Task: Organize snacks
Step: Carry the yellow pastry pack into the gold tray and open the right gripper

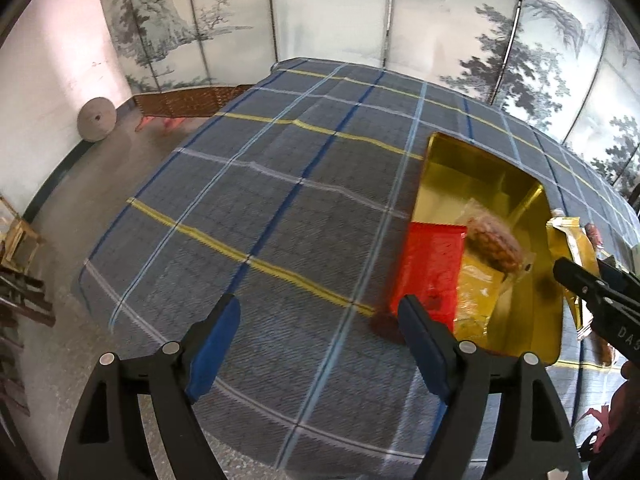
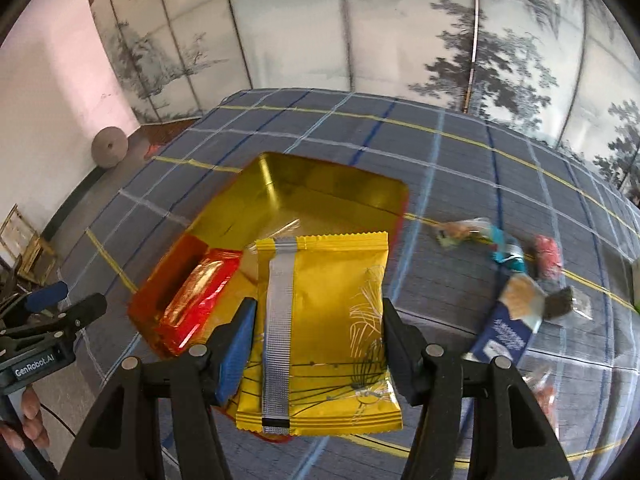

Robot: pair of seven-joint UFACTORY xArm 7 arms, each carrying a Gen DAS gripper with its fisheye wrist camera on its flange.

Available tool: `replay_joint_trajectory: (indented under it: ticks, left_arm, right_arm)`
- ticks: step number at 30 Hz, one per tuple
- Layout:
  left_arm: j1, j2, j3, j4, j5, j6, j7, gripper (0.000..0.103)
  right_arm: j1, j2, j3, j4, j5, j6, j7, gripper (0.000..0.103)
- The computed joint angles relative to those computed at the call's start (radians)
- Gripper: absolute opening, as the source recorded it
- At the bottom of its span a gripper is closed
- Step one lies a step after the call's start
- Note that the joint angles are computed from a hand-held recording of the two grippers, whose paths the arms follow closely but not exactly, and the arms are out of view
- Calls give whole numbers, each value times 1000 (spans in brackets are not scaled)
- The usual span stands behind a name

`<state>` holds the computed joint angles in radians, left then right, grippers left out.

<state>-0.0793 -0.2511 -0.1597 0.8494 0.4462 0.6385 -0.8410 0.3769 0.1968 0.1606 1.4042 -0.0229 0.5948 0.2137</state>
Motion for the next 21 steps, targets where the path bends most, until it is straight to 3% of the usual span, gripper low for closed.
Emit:
replay_joint_trajectory:
  ticks: [10, 21]
  left_arm:
    - [18, -38, 1, -23, 2, 22, -10, 80]
    - [26, -42, -1, -26, 6, 30, -14, 80]
  right_arm:
    - [49, 69, -2, 67, -76, 29, 8, 60]
    - [69, 119, -7, 112, -86, 61, 16, 60]
